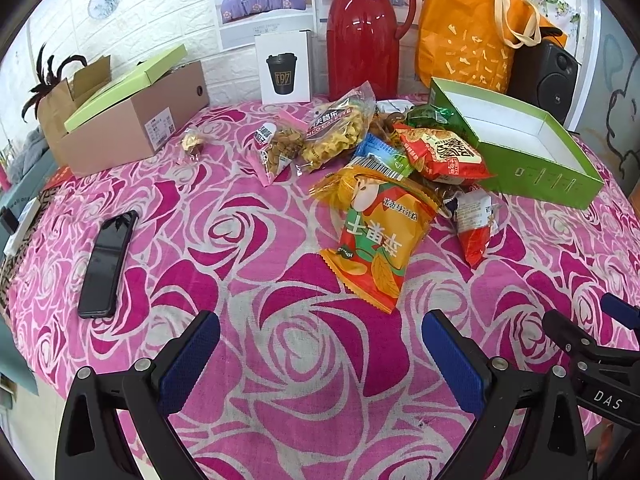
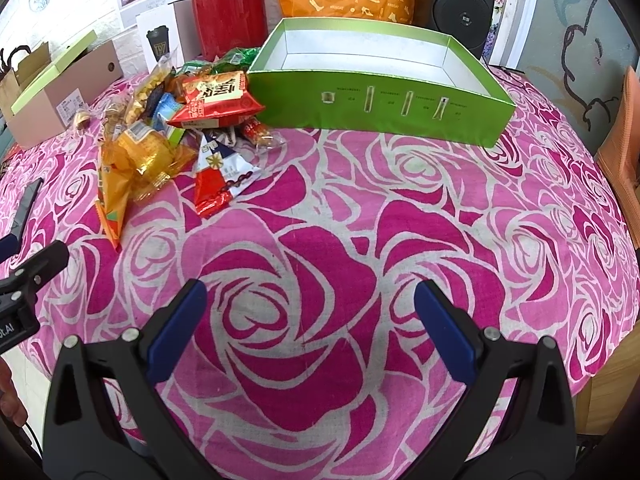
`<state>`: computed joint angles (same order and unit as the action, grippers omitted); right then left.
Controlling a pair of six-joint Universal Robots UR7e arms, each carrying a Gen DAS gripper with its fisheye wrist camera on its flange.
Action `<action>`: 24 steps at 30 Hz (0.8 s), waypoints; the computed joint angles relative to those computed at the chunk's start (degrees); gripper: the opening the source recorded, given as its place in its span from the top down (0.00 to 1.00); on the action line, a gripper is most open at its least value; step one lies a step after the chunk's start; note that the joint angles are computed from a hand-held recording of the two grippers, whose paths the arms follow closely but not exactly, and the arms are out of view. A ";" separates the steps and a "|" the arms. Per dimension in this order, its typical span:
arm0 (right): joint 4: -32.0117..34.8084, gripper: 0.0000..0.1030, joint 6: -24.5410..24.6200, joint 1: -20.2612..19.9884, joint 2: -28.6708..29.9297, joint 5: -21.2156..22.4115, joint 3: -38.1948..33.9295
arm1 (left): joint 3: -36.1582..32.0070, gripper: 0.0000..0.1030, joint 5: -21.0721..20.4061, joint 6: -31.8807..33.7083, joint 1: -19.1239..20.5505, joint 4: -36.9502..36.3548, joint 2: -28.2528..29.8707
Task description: Organize snacks
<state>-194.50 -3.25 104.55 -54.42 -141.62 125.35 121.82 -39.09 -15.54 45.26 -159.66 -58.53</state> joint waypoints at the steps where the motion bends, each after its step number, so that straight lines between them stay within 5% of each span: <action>1: 0.11 0.00 -0.04 -0.09 0.03 0.11 -0.08 | -0.08 0.00 -0.12 0.28 0.11 -0.24 0.09; 6: -2.52 0.00 -1.83 -0.82 0.38 2.65 -0.34 | -0.79 0.05 -2.67 2.62 1.61 -2.07 0.39; 10: -6.76 0.00 -5.11 -2.54 0.15 9.93 -0.37 | -2.52 0.14 -6.02 3.86 3.28 -0.64 0.53; 18: -0.40 0.02 -9.38 -3.88 3.22 16.51 -7.44 | -6.38 0.15 -14.63 10.86 5.13 -2.95 1.48; 22: 1.48 0.30 -10.94 -4.15 5.81 16.46 -10.65 | -7.76 0.21 -17.92 13.09 6.38 -2.82 2.84; 24: 3.42 0.48 -10.01 -4.58 6.74 15.71 -12.10 | -9.13 0.32 -19.51 11.98 7.49 -0.61 3.67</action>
<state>-191.08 -13.27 99.97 -47.68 -125.91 113.25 112.69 -58.59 -3.56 52.75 -160.27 -54.86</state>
